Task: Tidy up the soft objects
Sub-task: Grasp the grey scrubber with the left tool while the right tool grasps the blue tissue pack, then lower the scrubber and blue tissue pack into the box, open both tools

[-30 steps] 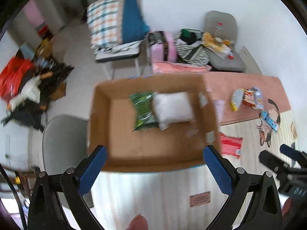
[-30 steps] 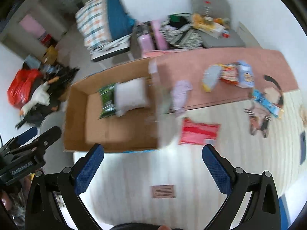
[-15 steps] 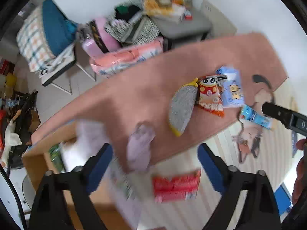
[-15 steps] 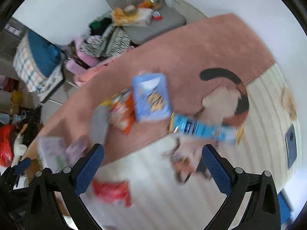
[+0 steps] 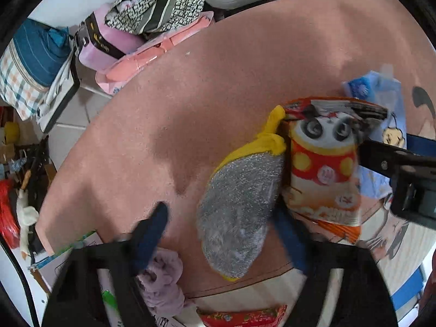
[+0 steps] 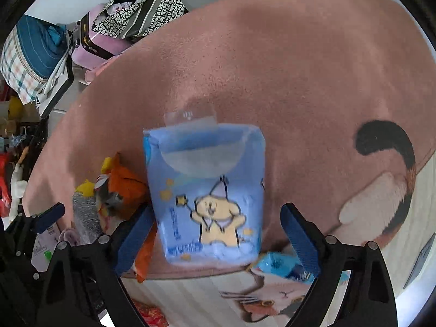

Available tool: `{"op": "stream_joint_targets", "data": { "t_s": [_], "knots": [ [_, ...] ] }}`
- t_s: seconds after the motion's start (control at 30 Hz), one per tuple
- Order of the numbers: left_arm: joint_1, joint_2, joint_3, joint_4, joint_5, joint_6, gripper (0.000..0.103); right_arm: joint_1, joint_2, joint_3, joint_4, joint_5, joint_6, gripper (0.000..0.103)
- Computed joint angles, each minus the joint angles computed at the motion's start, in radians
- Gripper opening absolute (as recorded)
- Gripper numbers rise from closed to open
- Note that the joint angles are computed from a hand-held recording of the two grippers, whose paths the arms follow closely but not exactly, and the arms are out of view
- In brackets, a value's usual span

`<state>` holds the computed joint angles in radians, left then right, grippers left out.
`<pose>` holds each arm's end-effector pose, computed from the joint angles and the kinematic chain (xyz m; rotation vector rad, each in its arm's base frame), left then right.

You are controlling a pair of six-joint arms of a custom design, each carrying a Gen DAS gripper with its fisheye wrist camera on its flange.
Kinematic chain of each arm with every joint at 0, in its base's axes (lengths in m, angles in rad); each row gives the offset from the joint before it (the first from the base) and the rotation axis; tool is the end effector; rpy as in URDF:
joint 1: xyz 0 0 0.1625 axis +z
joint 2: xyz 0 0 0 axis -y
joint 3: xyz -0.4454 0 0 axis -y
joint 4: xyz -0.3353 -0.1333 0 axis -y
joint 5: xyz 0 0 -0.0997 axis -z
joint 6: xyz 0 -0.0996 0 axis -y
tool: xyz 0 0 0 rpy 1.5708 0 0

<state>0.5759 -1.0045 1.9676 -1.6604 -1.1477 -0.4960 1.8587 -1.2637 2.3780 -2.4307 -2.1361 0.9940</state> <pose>-0.2614 -0.3774 0.1284 0.7638 2.0966 0.4381 0.1782 -0.3203 0.1796 -0.7883 -2.4116 0.1804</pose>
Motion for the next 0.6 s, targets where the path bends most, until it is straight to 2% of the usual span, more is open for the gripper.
{"op": "stream_joint_targets", "data": {
  "t_s": [0.03, 0.07, 0.3, 0.5, 0.57, 0.6],
  "knots": [
    [0.009, 0.002, -0.007, 0.009, -0.001, -0.015, 0.052, -0.007, -0.005, -0.015, 0.051, -0.01, 0.004, 0.083],
    [0.021, -0.002, -0.011, 0.013, -0.004, -0.03, 0.052, -0.008, -0.006, -0.021, 0.068, -0.014, 0.002, 0.081],
    [0.093, -0.03, -0.013, -0.013, -0.055, -0.105, 0.054, -0.037, 0.005, -0.03, 0.084, -0.019, -0.012, 0.082],
    [0.095, -0.035, -0.008, -0.026, -0.061, -0.116, 0.05, -0.01, 0.092, -0.105, 0.199, -0.068, 0.033, 0.08],
    [0.091, -0.048, 0.004, -0.032, -0.057, -0.122, 0.047, 0.003, 0.103, -0.105, 0.185, -0.079, 0.047, 0.075],
    [0.088, -0.053, 0.008, -0.031, -0.053, -0.134, 0.045, 0.015, 0.106, -0.111, 0.191, -0.083, 0.054, 0.062]
  ]
}}
